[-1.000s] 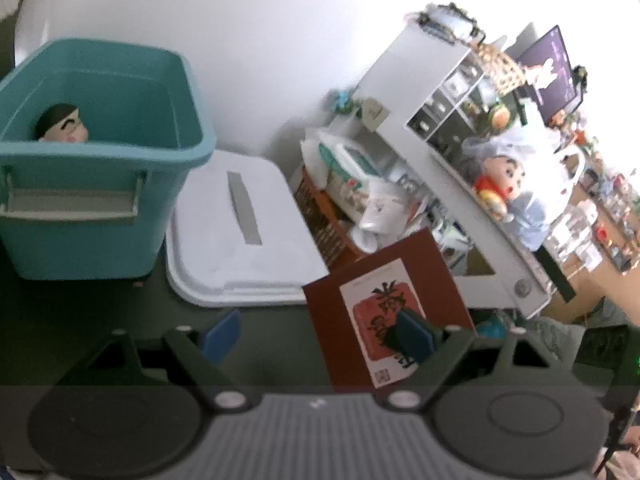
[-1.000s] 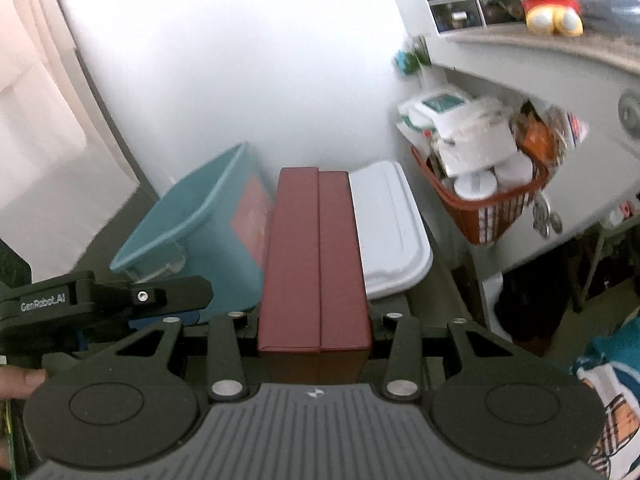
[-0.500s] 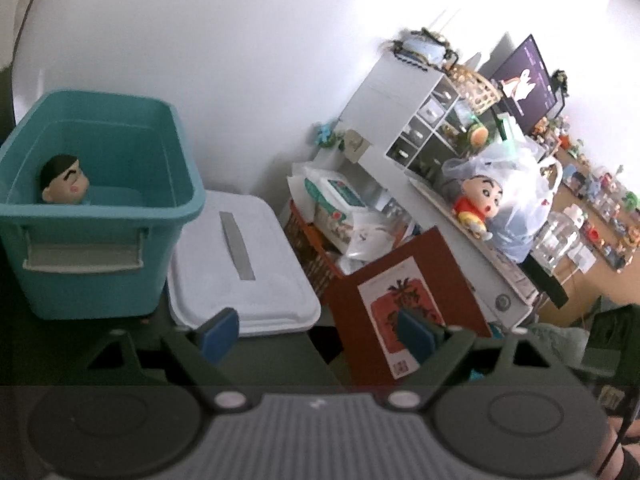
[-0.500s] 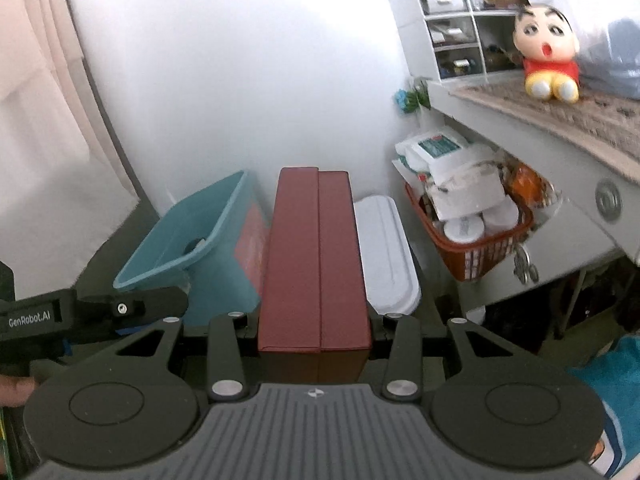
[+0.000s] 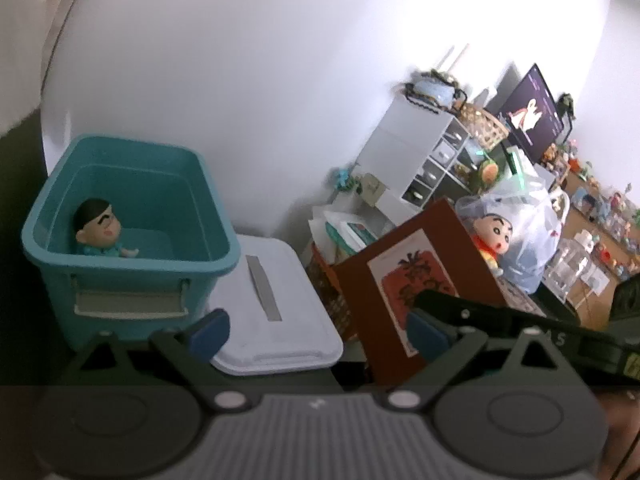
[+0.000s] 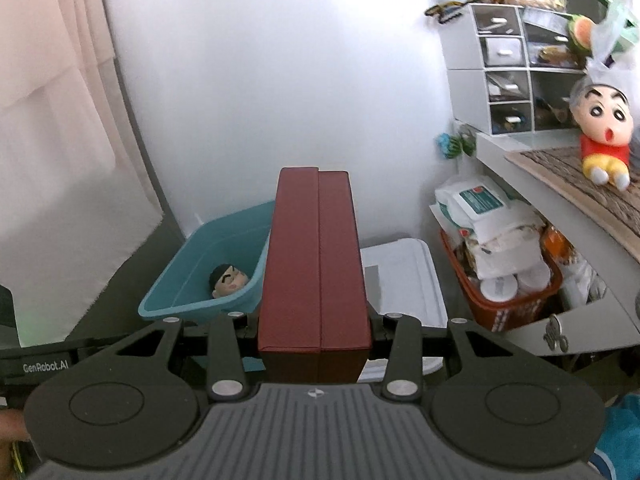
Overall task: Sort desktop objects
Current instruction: 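Carry the red box with the right tool over the teal bin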
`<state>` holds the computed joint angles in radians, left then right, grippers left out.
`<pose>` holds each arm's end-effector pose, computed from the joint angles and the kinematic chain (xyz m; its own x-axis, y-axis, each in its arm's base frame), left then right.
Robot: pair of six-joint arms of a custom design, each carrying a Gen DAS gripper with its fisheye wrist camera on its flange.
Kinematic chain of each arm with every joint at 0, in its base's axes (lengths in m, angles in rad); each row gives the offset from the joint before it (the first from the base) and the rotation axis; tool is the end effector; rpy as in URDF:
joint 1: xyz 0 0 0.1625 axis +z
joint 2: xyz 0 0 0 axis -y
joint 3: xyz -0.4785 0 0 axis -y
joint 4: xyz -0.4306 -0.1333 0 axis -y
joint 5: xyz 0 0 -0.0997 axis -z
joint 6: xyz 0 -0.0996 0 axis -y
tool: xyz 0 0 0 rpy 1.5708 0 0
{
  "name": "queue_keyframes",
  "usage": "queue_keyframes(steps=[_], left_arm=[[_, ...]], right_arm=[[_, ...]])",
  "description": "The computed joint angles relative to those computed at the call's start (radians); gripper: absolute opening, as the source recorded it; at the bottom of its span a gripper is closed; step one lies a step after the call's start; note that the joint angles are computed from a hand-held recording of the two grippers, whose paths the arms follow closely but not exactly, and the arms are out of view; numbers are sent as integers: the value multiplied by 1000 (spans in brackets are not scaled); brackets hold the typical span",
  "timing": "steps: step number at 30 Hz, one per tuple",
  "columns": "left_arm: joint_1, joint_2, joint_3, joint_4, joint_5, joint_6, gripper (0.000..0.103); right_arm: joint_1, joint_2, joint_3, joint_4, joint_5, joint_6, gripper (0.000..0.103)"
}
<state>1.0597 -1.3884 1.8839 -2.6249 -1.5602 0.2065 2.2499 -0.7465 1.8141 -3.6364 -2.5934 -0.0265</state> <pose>-0.1777 -0.5916 0.3967 -0.7713 0.6256 -0.1175 0.5854 0.6246 -0.5169 0.4500 -0.4806 0.1659 -0.8467 0.2195 0.4847 -0.3630 0.4277 -0.8278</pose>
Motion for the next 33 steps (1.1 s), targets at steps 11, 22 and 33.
queue_keyframes(steps=[11, 22, 33], left_arm=[[15, 0, -16, -10, 7, -23, 98], [26, -1, -24, -3, 25, -23, 98], [40, 12, -35, -4, 42, -29, 98]], right_arm=[[-1, 39, -95, 33, 17, -62, 44], [-12, 84, -195, 50, 50, -118, 44], [-33, 124, -269, 101, 96, -145, 44]])
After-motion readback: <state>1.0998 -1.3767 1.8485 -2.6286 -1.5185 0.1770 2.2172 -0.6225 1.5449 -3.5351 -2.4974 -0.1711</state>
